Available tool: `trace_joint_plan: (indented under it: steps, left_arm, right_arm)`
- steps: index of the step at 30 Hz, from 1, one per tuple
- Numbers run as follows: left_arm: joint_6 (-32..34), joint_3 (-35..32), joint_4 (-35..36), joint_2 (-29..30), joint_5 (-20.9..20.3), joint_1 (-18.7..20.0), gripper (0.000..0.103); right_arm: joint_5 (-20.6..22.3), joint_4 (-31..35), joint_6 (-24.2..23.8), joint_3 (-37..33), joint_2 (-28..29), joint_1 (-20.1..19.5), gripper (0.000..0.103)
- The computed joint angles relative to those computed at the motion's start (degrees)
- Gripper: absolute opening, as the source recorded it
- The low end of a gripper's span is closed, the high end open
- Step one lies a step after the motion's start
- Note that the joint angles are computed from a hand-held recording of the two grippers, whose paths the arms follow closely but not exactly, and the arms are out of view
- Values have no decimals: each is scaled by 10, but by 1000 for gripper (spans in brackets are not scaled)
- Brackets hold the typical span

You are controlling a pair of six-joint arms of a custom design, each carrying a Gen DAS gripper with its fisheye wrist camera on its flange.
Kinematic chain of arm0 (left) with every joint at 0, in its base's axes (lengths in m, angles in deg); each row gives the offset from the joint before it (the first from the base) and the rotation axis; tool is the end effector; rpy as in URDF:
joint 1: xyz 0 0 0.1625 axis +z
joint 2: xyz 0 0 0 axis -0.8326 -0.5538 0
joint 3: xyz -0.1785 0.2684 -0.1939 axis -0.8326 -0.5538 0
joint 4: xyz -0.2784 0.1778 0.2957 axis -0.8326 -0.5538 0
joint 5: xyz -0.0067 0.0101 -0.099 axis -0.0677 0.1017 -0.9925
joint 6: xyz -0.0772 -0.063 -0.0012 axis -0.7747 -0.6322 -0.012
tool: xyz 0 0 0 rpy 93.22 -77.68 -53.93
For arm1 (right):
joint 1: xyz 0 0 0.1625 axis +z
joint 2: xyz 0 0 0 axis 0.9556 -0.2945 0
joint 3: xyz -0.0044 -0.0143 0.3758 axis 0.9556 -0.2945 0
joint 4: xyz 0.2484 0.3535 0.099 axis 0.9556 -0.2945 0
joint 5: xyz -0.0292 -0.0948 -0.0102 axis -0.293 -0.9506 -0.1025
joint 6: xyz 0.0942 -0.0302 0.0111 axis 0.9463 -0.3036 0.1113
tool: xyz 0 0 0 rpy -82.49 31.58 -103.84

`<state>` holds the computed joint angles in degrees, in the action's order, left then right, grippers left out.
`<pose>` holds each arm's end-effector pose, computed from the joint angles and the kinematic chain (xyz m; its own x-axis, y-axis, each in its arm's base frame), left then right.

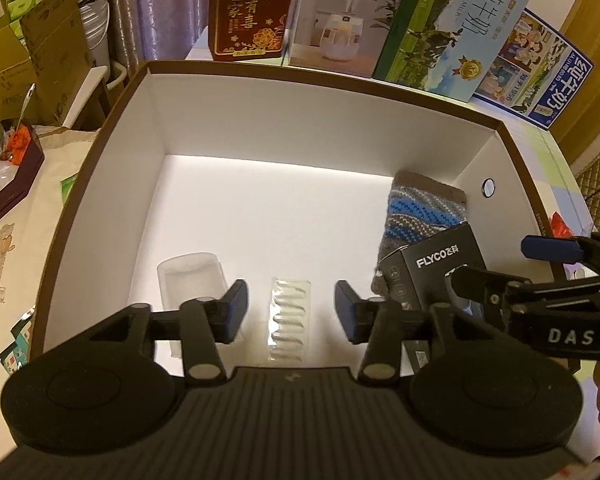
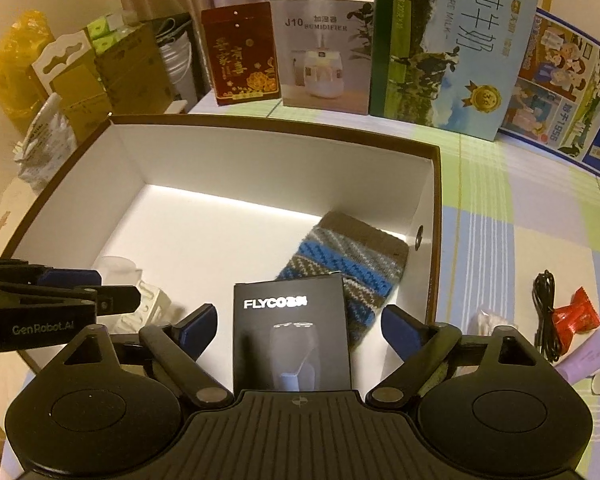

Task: Organize objects
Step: 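Lower and release the strip and FLYCO box inside the box with both tools, then withdraw both tools from the box toward the remaining table items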

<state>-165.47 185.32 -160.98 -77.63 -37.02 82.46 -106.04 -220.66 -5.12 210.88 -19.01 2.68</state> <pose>-0.3595 -0.4061 -0.0501 -0.7655 -0.2540 -0.5912 0.1538 0.8199 -0.5514 0.0123 -0.4199 0.2897 -0.5476 -0.7246 0.4184 -0.7961 0.6051 0.0059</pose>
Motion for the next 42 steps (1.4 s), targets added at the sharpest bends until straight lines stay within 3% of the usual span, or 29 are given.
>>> trace_joint_plan:
  steps: [8, 14, 26, 42]
  left_arm:
    - [-25, 0, 39, -11, -3, -12, 72]
    - [-48, -6, 78, -17, -7, -26, 84]
    - [-84, -22, 132, -18, -2, -63, 85]
    - [-115, -51, 151, 8, -10, -111, 85]
  right_arm:
    - [11, 39, -13, -2, -25, -11, 96]
    - [25, 76, -20, -4, -53, -21, 101]
    - [48, 145, -32, -10, -108, -45, 101]
    - [91, 230, -58, -36, -167, -91, 101]
